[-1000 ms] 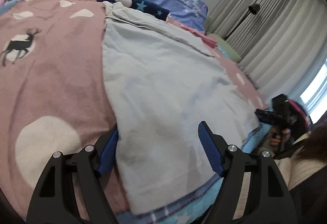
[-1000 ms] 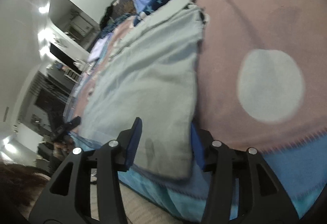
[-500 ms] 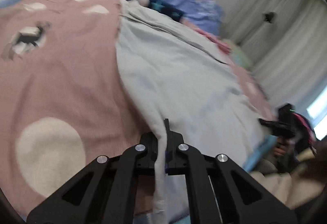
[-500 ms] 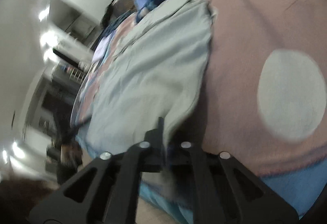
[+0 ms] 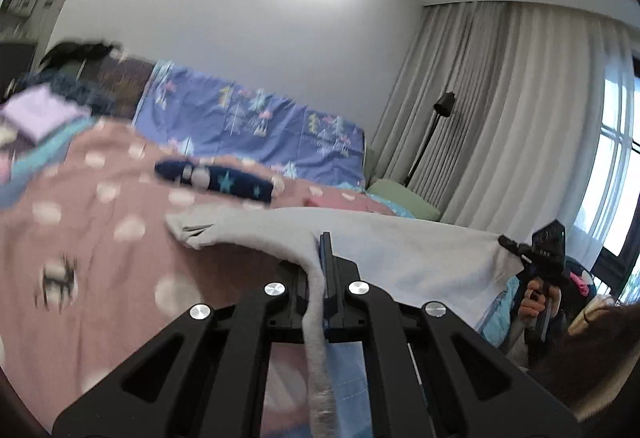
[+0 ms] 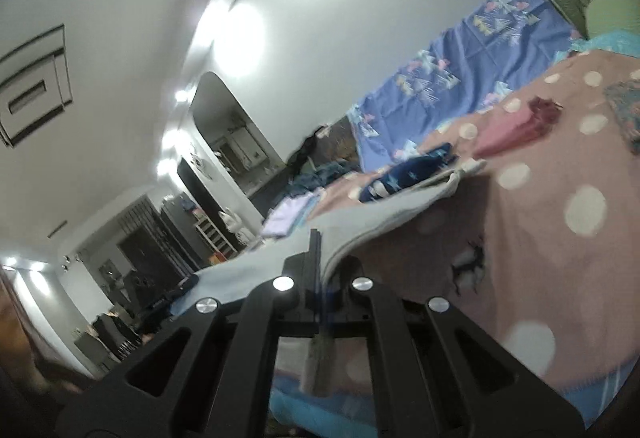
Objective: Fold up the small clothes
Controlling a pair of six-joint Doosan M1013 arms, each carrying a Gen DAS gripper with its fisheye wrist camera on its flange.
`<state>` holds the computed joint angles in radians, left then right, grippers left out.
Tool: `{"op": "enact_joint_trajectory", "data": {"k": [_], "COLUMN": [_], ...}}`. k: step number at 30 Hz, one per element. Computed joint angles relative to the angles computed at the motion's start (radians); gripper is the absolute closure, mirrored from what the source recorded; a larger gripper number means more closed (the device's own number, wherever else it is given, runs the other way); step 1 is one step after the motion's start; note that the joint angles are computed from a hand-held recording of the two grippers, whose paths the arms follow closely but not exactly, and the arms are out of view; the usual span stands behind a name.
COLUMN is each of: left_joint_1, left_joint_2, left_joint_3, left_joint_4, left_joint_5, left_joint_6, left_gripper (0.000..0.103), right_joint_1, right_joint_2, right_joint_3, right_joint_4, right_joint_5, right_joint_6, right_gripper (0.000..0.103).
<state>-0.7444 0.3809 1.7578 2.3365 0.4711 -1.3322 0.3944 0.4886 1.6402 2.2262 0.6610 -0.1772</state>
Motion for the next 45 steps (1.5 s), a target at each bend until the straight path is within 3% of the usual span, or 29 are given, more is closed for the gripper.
{"op": "enact_joint_trajectory", "data": {"k": [6, 10, 16, 19, 23, 30, 35, 39, 43, 45], "left_joint_1": [0.005, 0.001, -0.016, -0.011, 0.019, 0.084, 0.128, 0.155, 0.184, 0.195], "left_joint_2": [0.041, 0.051, 0.013, 0.014, 0.038, 0.090, 0.123, 0.150, 0.190, 0.212], "left_joint_3": [0.018, 0.006, 0.018, 0.015, -0.012, -0.120, -0.211, -0.276, -0.347, -0.382], "left_joint_4": [0.031, 0.073, 0.015, 0.033, 0.090, 0.043, -0.127, -0.288, -0.407, -0.564], "left_joint_5": [-0.100, -0.106, -0.016, -0.009, -0.040, -0.127, -0.200, -0.225, -0.241, -0.246], "left_joint_6": [-0.203, -0.246, -0.154, -0.166, -0.254, -0.187, 0.024, 0.219, 0.357, 0.521], "left_gripper": [0.100, 0.100, 0.100, 0.100, 0.099, 0.099, 0.099, 0.099, 0.100, 0.100], "right_joint_1": [0.001, 0.005, -0.009, -0.018, -0.028, -0.033, -0.038, -0.043, -0.050, -0.052], "right_joint_2": [0.011, 0.020, 0.006, 0.016, 0.049, 0.139, 0.214, 0.297, 0.391, 0.455], "right_joint_3": [0.025, 0.007, 0.017, 0.016, -0.023, -0.209, -0.361, -0.524, -0.694, -0.806], "right_joint_4": [-0.144, -0.170, -0.074, -0.061, -0.104, -0.206, -0.352, -0.559, -0.760, -0.904], "right_joint_5": [-0.099, -0.066, -0.026, -0.035, -0.045, -0.090, -0.143, -0.170, -0.151, -0.129], "right_joint_6": [0.204, 0.198, 0.087, 0.105, 0.202, 0.330, 0.499, 0.717, 0.942, 1.096], "right_gripper": [0.101, 0.101, 0.101, 0.101, 0.101, 0.101, 0.101, 0.101, 0.101, 0.101]}}
